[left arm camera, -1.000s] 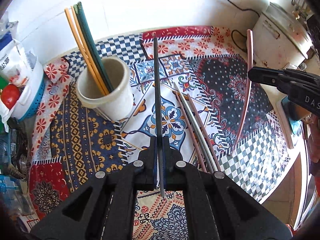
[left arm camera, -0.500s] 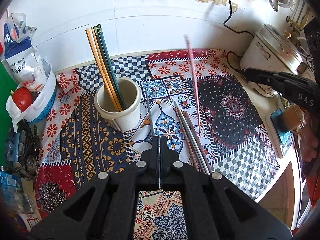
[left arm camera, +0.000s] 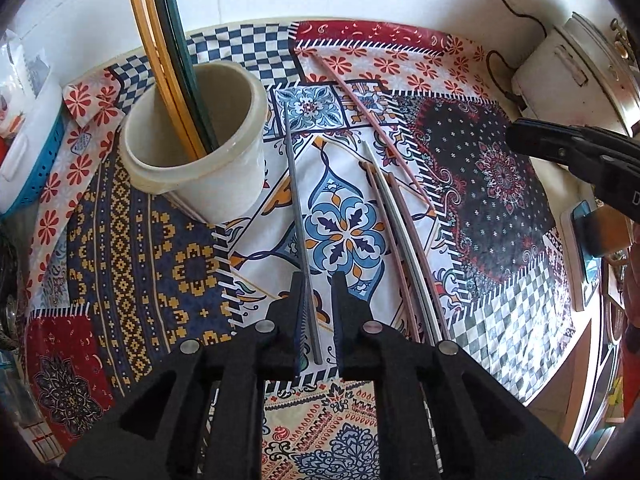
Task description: Organize utensils
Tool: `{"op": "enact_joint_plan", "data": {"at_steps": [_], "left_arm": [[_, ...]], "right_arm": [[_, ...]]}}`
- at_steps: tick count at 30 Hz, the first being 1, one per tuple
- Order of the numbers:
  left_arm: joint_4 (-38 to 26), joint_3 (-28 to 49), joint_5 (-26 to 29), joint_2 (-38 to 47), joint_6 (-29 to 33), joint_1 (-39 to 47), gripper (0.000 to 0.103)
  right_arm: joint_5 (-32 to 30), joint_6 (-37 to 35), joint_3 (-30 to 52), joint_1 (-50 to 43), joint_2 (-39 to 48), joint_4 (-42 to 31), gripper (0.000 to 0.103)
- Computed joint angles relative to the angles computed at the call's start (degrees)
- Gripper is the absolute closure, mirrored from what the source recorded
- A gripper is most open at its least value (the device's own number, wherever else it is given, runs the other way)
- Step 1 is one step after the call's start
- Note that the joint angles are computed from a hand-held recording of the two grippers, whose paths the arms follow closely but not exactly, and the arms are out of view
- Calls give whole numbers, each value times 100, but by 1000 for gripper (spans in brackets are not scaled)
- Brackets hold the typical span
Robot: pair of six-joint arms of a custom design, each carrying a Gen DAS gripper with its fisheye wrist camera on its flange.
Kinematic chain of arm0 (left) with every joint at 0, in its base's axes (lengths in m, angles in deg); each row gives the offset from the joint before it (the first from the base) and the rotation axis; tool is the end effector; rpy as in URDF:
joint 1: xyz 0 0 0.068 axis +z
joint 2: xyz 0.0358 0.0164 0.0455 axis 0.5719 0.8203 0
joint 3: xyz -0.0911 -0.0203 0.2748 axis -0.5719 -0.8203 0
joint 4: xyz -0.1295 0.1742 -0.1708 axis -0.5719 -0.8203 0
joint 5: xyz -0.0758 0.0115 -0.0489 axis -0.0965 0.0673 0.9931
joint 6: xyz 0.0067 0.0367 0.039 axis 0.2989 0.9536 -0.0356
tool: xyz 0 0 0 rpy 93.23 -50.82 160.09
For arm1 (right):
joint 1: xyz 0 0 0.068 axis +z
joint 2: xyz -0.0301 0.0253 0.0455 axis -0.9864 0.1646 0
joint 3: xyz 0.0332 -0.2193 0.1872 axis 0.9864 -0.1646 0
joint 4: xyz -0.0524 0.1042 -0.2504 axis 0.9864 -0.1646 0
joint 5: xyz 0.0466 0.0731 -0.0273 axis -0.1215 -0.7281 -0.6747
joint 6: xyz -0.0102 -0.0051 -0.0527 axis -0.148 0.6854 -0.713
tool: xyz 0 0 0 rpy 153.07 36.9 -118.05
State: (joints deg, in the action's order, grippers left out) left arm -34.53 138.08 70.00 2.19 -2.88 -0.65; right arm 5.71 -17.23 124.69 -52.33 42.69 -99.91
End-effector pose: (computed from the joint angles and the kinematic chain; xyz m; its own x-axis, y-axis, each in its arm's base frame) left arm 0.2191 -0.1546 0.2657 -0.9607 -0.0281 -0.2761 0.0137 0.9888 -0.1484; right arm 0.2602 0.1459 0.3532 -0.7836 -0.4580 -0.4197 -0.5522 0.8231 0.1327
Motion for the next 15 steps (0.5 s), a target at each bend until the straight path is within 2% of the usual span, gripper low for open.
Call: {"op": "enact_joint_plan", "data": {"at_steps": [4, 15], "left_arm": [[291, -95, 197, 416, 57, 194, 92], [554, 13, 199, 1108, 112, 397, 92]], "right_arm": [[-43, -132, 223, -32, 634, 47, 91], [-108, -348, 1531, -75, 2580, 35, 91]]}}
